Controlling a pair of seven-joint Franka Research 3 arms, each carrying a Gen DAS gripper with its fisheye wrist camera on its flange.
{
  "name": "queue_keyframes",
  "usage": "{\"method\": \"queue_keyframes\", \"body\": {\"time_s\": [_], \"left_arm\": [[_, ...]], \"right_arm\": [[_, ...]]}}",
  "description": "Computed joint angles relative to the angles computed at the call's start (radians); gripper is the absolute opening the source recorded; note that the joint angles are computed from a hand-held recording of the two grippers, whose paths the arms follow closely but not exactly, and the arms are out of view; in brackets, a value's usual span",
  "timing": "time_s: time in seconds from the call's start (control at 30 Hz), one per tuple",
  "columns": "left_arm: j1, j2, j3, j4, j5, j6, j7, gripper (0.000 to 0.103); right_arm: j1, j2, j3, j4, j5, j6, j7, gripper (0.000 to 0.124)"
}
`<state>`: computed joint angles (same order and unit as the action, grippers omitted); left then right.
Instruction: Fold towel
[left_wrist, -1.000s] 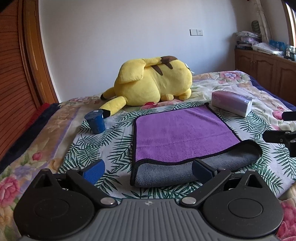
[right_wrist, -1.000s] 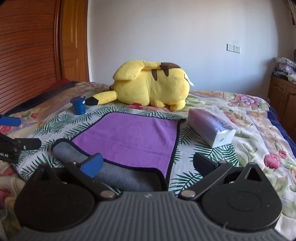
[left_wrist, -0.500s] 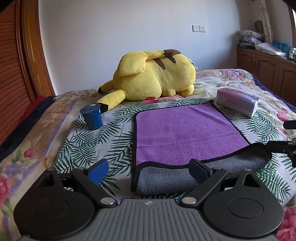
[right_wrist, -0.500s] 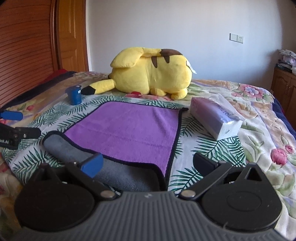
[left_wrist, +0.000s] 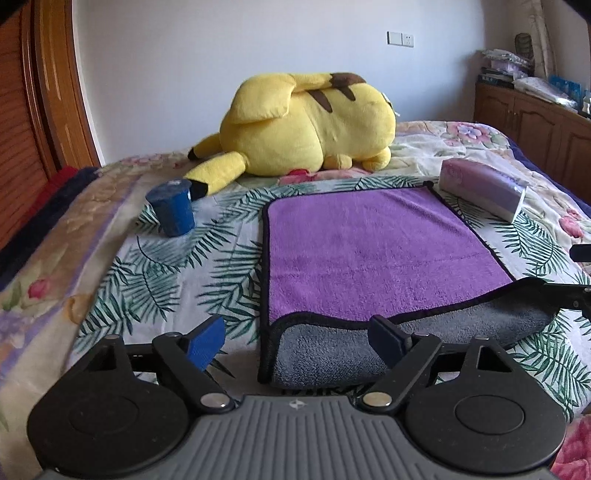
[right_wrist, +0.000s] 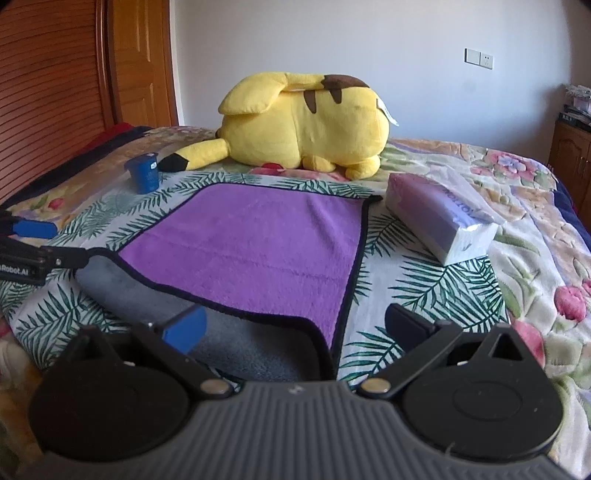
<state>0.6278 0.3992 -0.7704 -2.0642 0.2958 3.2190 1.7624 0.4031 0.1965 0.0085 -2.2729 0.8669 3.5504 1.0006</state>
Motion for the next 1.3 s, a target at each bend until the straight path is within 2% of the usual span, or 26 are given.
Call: {"method": "queue_keyframes", "body": {"time_s": [0.17, 0.33, 0.43, 0.47, 0.53, 0.6, 0.83, 0.97, 1.1, 1.17, 1.3], "left_arm": [[-0.047, 0.016, 0.043, 0.026, -0.003, -0.018, 0.012, 0.085], [-0.082, 0.037, 0.071, 0.051, -0.028, -0.047, 0.054, 0.076], [-0.081, 0.056, 0.064, 0.068, -0.063, -0.071, 0.091, 0.069], [-0.072, 0.062, 0.052, 0.073, -0.078, -0.081, 0.107, 0.063], [-0.059, 0.075, 0.032, 0.084, -0.110, -0.105, 0.133, 0.057], [-0.043, 0.083, 0.010, 0.088, -0.144, -0.121, 0.159, 0.052], [-0.064, 0.073, 0.025, 0.088, -0.235, -0.132, 0.222, 0.045], [-0.082, 0.065, 0.042, 0.089, -0.283, -0.145, 0.257, 0.037], [-0.107, 0.055, 0.065, 0.085, -0.320, -0.147, 0.294, 0.034], [-0.118, 0.052, 0.075, 0.084, -0.337, -0.149, 0.308, 0.034], [-0.136, 0.049, 0.093, 0.086, -0.367, -0.157, 0.333, 0.034]], "right_arm": [[0.000, 0.008, -0.008, 0.008, -0.004, -0.024, 0.004, 0.103], [-0.003, 0.017, -0.017, 0.017, -0.030, -0.050, 0.024, 0.102], [-0.003, 0.020, -0.025, 0.020, -0.046, -0.068, 0.042, 0.102], [0.000, 0.021, -0.030, 0.021, -0.049, -0.074, 0.045, 0.102], [0.013, 0.023, -0.048, 0.027, -0.045, -0.091, 0.043, 0.090], [0.038, 0.025, -0.079, 0.036, -0.027, -0.120, 0.037, 0.088], [0.055, 0.022, -0.114, 0.027, -0.081, -0.162, 0.105, 0.087], [0.057, 0.019, -0.130, 0.021, -0.130, -0.185, 0.155, 0.081], [-0.002, 0.011, -0.084, 0.009, -0.200, -0.200, 0.223, 0.077], [-0.048, 0.007, -0.044, 0.003, -0.243, -0.203, 0.255, 0.073], [-0.096, 0.004, -0.008, -0.002, -0.311, -0.219, 0.307, 0.064]]}}
